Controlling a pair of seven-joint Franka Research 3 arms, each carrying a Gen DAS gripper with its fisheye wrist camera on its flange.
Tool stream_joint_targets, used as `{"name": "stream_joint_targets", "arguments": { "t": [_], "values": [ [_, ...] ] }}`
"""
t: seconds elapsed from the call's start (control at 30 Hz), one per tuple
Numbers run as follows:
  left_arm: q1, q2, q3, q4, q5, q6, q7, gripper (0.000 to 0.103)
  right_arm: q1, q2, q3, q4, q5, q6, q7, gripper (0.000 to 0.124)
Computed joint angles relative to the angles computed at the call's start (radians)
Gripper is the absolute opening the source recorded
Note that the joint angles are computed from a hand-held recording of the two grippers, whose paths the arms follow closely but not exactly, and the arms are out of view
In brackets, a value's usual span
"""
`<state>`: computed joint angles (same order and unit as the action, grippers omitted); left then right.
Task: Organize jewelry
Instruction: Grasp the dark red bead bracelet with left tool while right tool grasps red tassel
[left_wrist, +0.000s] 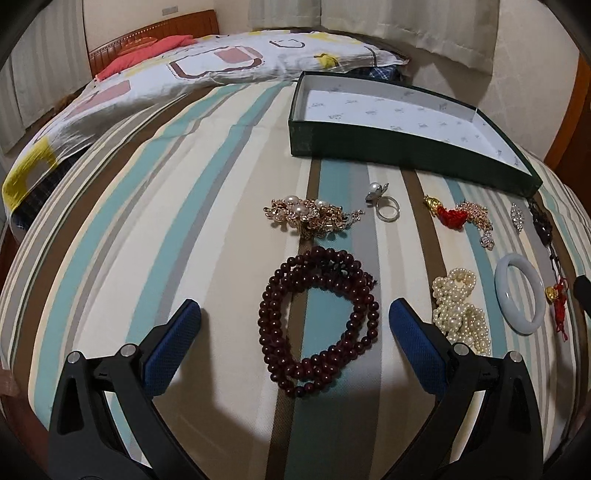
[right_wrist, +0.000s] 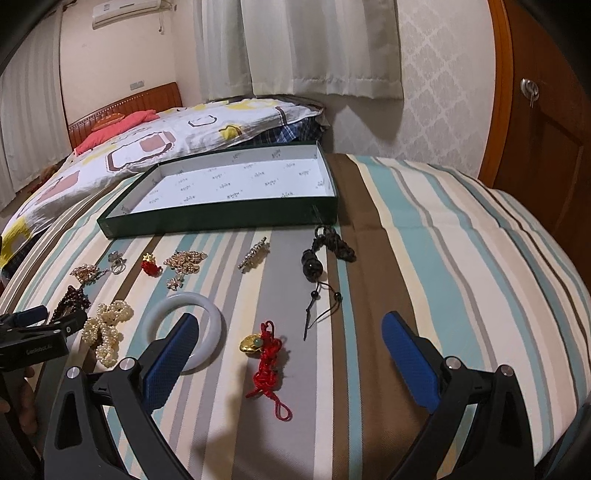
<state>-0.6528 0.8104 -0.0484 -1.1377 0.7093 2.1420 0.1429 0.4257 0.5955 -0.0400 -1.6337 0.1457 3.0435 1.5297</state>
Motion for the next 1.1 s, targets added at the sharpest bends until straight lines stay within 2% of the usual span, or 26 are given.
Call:
{"name": "stream_joint_targets", "arguments": {
  "t": [0.17, 0.2, 0.27, 0.3, 0.4, 0.43, 0.47, 0.5, 0.57, 0.63, 0.97, 1.1],
  "values": [
    [0.0, -0.008, 0.002, -0.016, 0.008, 0.013, -0.005, 0.098, -0.041, 0.006, 0.046, 0.01, 0.022, -0.016, -0.038, 0.096],
    [-0.002, -0.007, 0.004, -0.015, 0.013, 0.015, -0.008, 0.096, -0.047, 0.006, 0.055, 0.01, 0.028, -0.017, -0.046, 0.096],
    [-0.009, -0.011, 0.011, -0.022, 0.033, 0.024, -0.014, 0.085, -0.059, 0.007, 0.07, 0.011, 0.038, -0.016, -0.063, 0.096],
    [-0.014, -0.014, 0.013, -0.027, 0.044, 0.029, -0.017, 0.076, -0.06, 0.008, 0.073, 0.012, 0.042, -0.016, -0.068, 0.096],
    [-0.019, -0.015, 0.015, -0.032, 0.069, 0.053, -0.011, 0.062, -0.075, 0.008, 0.096, 0.012, 0.057, -0.018, -0.1, 0.091],
    [-0.021, -0.015, 0.016, -0.034, 0.08, 0.065, -0.006, 0.052, -0.083, 0.008, 0.108, 0.014, 0.064, -0.023, -0.113, 0.078],
    [-0.021, -0.02, 0.017, -0.046, 0.09, 0.088, -0.006, 0.049, -0.095, 0.009, 0.124, 0.017, 0.073, -0.032, -0.129, 0.063],
    [-0.023, -0.02, 0.018, -0.047, 0.095, 0.09, -0.004, 0.045, -0.098, 0.012, 0.128, 0.023, 0.08, -0.043, -0.137, 0.058],
    [-0.025, -0.019, 0.02, -0.046, 0.101, 0.094, -0.006, 0.039, -0.098, 0.015, 0.129, 0.028, 0.089, -0.064, -0.148, 0.056],
    [-0.025, -0.019, 0.022, -0.046, 0.104, 0.095, -0.008, 0.026, -0.1, 0.014, 0.134, 0.027, 0.098, -0.067, -0.163, 0.053],
    [-0.021, -0.039, 0.021, -0.082, 0.119, 0.122, -0.04, 0.021, -0.119, 0.024, 0.165, 0.047, 0.146, -0.139, -0.236, 0.023],
    [-0.018, -0.05, 0.019, -0.101, 0.123, 0.131, -0.056, 0.02, -0.115, 0.022, 0.165, 0.04, 0.154, -0.138, -0.255, 0.02]
  ]
}}
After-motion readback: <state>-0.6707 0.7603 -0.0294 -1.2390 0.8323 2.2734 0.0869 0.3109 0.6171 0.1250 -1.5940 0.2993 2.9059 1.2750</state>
